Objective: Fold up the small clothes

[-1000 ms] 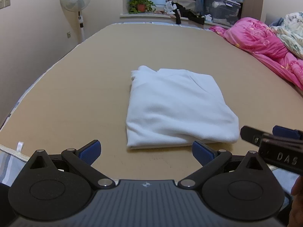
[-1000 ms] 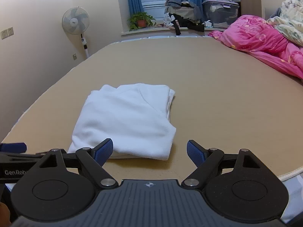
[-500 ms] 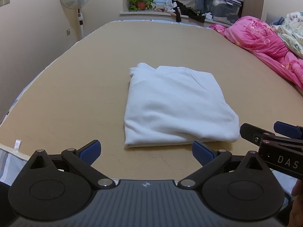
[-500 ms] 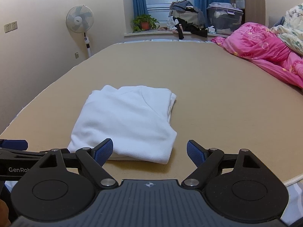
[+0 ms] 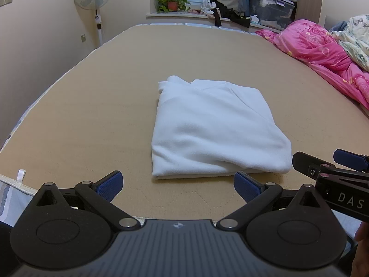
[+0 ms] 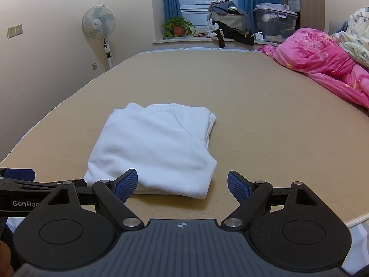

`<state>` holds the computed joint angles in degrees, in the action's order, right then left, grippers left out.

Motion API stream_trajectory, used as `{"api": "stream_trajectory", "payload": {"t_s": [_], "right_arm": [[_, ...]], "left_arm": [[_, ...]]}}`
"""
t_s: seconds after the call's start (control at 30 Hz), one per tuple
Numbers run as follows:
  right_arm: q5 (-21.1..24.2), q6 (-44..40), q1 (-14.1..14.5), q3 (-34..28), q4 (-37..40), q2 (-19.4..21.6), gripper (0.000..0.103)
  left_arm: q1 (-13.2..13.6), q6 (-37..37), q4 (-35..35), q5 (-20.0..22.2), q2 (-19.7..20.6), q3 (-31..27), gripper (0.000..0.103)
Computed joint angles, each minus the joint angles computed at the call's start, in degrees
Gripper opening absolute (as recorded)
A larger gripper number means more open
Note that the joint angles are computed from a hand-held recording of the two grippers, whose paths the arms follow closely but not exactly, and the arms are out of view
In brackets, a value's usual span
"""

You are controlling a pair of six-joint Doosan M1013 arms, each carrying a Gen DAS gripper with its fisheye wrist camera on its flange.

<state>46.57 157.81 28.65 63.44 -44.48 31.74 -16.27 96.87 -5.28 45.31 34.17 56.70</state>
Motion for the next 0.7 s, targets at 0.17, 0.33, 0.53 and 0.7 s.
{"api": "stream_trajectory", "payload": {"t_s": [0.17,0.33,0.53,0.7], "right_arm": [[0.1,-0.3,0.0,0.0,0.2,0.0,0.086],[0.2,-0.4,0.0,-0.1,0.3,0.0,0.086],[0.3,-0.5,0.0,-0.1,0.4,0.0,0.086],[0.4,-0.6,0.0,-0.2,0.5,0.0,0.086]], "left_arm": [[0.0,-0.1,0.0,0.6,0.1,-0.2,0.102],[0.1,-0.1,0.1,0.4,0.0,-0.1,0.102],[0.0,-0.2,0.3,0.3,0.0,0.0,0.102],[0.0,-0.1,0.2,0.4,0.0,0.0,0.102]]}}
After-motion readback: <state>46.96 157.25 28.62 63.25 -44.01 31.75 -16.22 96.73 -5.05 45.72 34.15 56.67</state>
